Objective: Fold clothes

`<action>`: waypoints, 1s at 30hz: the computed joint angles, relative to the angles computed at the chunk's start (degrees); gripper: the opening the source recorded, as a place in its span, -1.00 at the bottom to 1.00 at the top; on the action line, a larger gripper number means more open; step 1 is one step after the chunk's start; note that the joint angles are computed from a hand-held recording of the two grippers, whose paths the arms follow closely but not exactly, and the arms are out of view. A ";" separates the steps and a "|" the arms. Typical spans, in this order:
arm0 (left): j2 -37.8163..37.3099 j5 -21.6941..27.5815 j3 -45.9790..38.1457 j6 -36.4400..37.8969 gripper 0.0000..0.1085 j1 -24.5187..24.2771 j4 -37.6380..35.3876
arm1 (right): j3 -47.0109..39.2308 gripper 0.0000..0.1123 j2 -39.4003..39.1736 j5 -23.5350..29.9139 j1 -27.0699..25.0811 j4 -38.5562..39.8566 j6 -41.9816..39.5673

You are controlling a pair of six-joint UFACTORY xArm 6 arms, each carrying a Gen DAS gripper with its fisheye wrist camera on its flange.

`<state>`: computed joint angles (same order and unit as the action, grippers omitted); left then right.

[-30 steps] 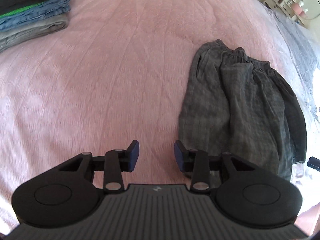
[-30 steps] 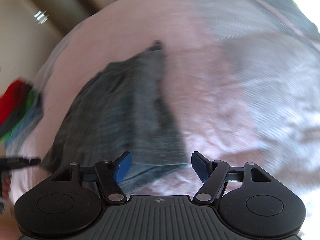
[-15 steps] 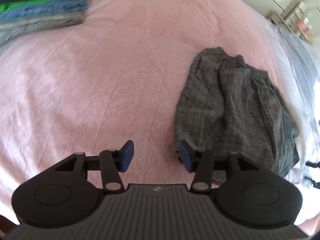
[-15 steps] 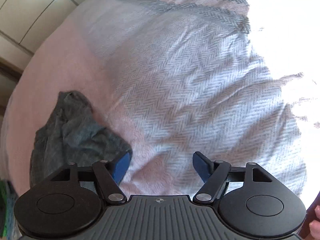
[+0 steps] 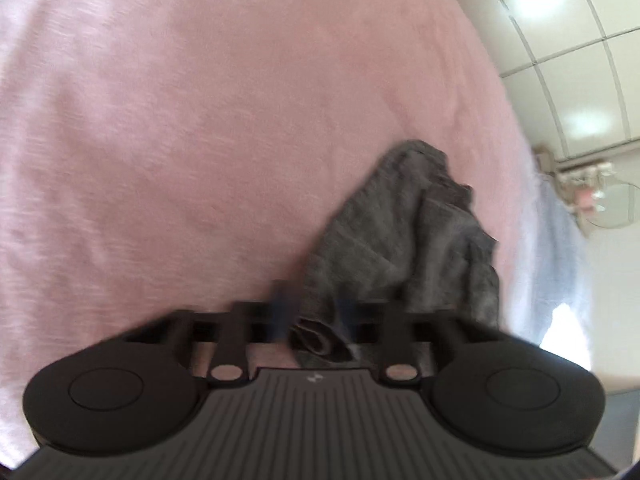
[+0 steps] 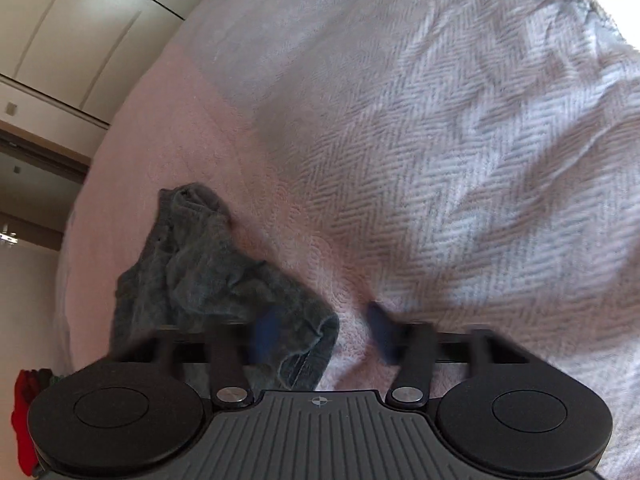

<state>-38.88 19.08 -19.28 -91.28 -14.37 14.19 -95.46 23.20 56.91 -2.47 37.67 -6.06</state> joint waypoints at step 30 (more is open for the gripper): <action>5.13 -6.49 -2.60 -3.29 -0.17 -11.63 -11.98 | 0.61 -0.22 -2.06 4.40 -2.26 3.76 2.92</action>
<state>-33.75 12.59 -21.88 -94.57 -26.00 2.21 -94.84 21.14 61.31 -4.73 41.43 -3.14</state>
